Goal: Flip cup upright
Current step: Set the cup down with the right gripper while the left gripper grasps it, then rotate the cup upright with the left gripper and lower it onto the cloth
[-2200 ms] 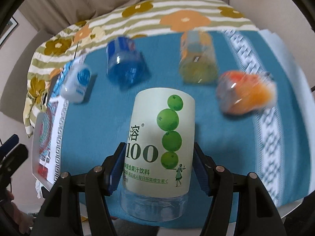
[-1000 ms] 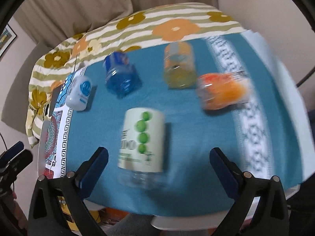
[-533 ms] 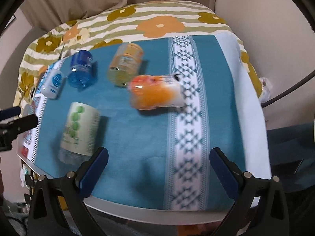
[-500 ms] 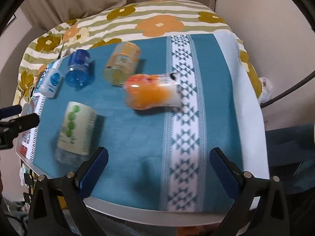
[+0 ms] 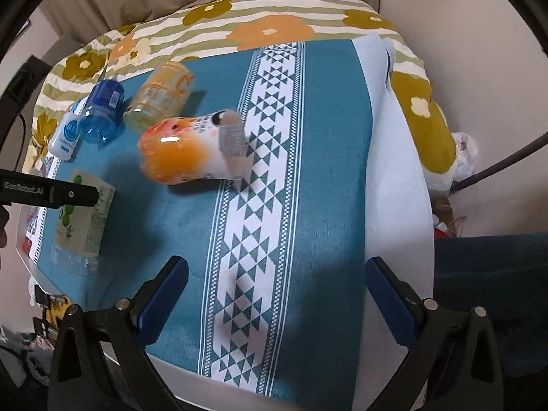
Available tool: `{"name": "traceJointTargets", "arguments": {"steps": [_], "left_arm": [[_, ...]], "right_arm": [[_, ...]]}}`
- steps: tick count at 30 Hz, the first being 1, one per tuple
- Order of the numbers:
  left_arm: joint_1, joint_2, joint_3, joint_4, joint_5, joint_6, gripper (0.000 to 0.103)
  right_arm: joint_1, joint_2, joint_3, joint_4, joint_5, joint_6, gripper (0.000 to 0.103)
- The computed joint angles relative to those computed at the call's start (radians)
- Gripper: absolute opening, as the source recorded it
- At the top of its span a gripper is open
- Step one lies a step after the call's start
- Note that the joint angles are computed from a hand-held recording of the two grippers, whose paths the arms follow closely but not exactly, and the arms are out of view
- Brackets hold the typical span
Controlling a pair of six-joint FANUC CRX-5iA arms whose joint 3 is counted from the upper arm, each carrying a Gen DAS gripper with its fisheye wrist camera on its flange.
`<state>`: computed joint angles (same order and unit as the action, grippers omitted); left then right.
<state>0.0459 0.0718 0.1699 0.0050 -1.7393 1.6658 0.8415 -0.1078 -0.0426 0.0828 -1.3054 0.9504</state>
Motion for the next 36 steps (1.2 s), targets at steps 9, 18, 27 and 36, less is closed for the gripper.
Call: {"name": "traceJointTargets", "arguments": {"steps": [9, 18, 27, 36], "left_arm": [[0.017, 0.003, -0.036, 0.025, 0.008, 0.006, 0.069], [0.05, -0.056, -0.046, 0.055, 0.036, -0.028, 0.067], [0.135, -0.276, -0.2, 0.136, 0.281, -0.089, 0.066], [0.155, -0.432, -0.377, 0.16, 0.523, -0.158, 0.066]], "right_arm": [[-0.014, 0.024, 0.024, -0.023, 0.015, 0.065, 0.103], [-0.009, 0.038, 0.049, -0.014, 0.012, 0.071, 0.103], [0.02, 0.04, 0.085, 0.021, 0.027, 0.073, 0.103], [0.068, 0.026, 0.04, 0.07, 0.048, 0.035, 0.103]]}}
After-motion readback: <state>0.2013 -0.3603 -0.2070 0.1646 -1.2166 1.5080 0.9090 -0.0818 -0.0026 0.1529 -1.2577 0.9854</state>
